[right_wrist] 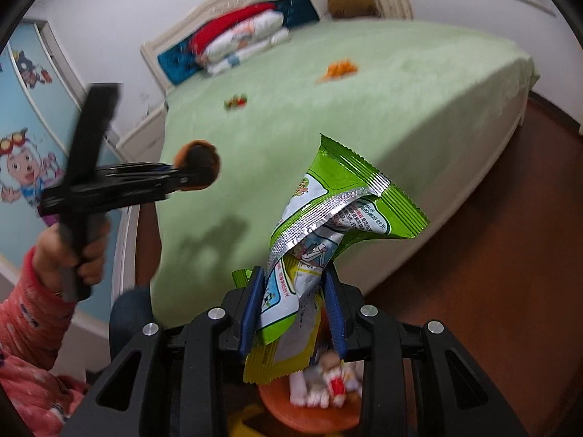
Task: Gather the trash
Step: 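Carry the wrapper and sock over the orange bin and open both grippers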
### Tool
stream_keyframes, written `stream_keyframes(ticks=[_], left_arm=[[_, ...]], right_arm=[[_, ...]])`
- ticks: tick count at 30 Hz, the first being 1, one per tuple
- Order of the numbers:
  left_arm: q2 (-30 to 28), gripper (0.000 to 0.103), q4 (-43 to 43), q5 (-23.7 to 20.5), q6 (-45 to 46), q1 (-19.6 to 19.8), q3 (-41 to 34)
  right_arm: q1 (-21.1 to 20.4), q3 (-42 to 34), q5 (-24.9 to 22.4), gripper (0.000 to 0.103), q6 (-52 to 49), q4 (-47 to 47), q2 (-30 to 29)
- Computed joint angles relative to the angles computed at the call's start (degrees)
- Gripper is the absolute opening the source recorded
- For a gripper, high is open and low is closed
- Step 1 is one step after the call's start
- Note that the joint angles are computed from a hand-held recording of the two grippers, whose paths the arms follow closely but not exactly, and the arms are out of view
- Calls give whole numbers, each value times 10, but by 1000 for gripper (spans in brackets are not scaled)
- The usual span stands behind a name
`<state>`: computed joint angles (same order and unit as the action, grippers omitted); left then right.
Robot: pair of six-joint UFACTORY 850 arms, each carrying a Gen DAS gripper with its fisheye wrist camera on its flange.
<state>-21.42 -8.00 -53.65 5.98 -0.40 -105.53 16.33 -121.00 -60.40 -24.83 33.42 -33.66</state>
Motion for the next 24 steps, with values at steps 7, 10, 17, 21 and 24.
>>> stream_keyframes(ticks=[7, 10, 17, 21, 24], left_arm=[[86, 26, -61, -1, 44, -35, 180], [84, 26, -97, -18, 56, -43, 220], [47, 26, -74, -25, 36, -68, 264], [26, 26, -46, -27, 25, -84, 274], [12, 26, -39, -32, 21, -91, 279]], right_arm=[[22, 125, -9, 33, 12, -54, 38], [29, 153, -8, 33, 18, -78, 38], [48, 182, -18, 33, 46, -133, 17], [53, 174, -26, 33, 73, -154, -4], [53, 173, -29, 33, 80, -155, -11]])
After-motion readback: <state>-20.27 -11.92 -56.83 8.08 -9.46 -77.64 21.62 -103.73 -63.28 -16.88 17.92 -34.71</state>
